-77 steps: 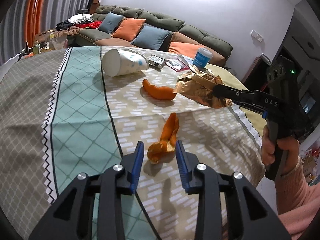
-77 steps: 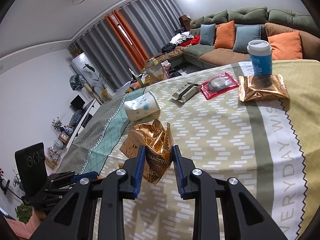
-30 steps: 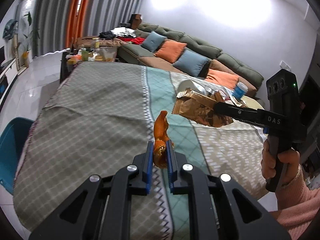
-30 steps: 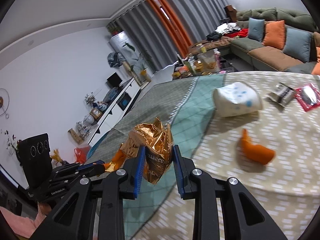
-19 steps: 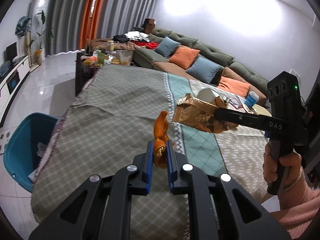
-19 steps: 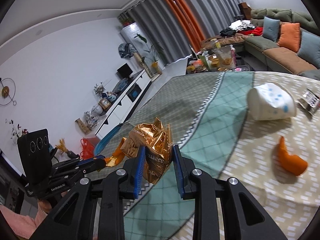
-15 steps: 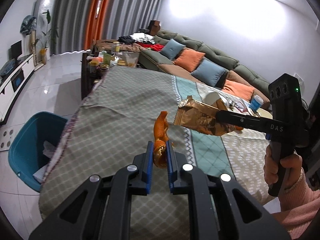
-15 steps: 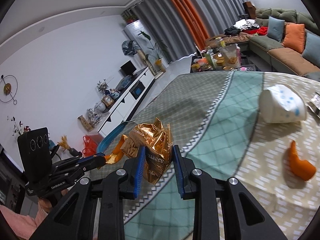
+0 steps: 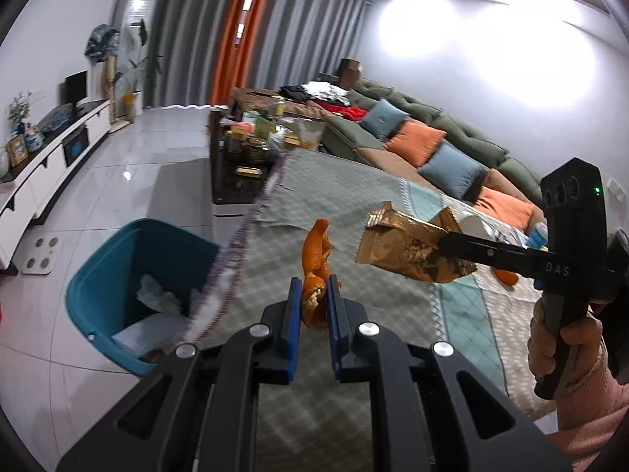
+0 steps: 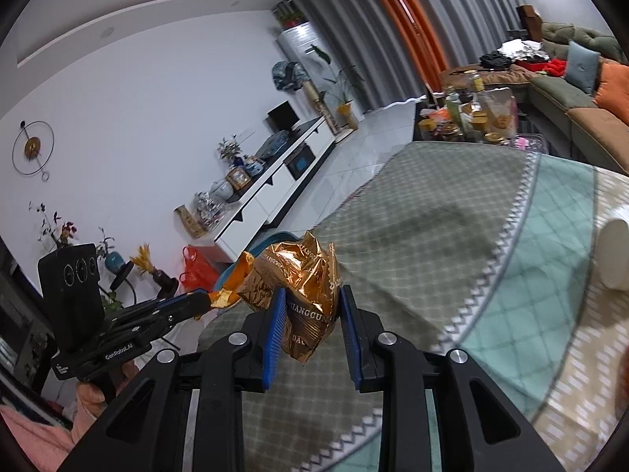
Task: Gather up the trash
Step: 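Carry the orange peel and gold wrapper over the teal bin with both grippers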
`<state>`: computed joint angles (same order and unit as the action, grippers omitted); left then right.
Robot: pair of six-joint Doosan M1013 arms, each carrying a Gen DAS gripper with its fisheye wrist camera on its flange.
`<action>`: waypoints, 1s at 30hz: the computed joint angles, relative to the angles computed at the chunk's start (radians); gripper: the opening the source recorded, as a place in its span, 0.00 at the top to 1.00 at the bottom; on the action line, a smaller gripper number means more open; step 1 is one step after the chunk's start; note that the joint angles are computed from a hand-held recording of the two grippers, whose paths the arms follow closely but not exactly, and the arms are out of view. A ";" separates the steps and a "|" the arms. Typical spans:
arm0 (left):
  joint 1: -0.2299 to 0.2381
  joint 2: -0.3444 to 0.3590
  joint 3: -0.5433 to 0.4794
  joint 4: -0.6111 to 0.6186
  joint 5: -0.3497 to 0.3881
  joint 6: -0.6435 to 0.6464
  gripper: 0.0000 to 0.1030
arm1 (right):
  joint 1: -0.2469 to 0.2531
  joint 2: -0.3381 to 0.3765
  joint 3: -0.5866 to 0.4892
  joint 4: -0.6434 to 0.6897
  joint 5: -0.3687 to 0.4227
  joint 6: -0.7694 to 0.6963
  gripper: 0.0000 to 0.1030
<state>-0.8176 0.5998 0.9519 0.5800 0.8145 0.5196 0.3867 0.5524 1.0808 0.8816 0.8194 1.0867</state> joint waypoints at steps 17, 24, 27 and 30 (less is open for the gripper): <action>0.024 -0.037 0.058 0.096 0.064 -0.131 0.87 | 0.050 0.114 -0.204 -0.080 0.104 0.051 0.73; 0.038 -0.044 0.074 0.105 0.088 -0.167 0.87 | 0.071 0.152 -0.272 -0.121 0.129 0.073 0.73; 0.045 -0.043 0.077 0.101 0.097 -0.177 0.87 | 0.079 0.172 -0.309 -0.142 0.148 0.084 0.73; 0.053 -0.039 0.078 0.093 0.108 -0.188 0.87 | 0.087 0.188 -0.335 -0.165 0.159 0.099 0.73</action>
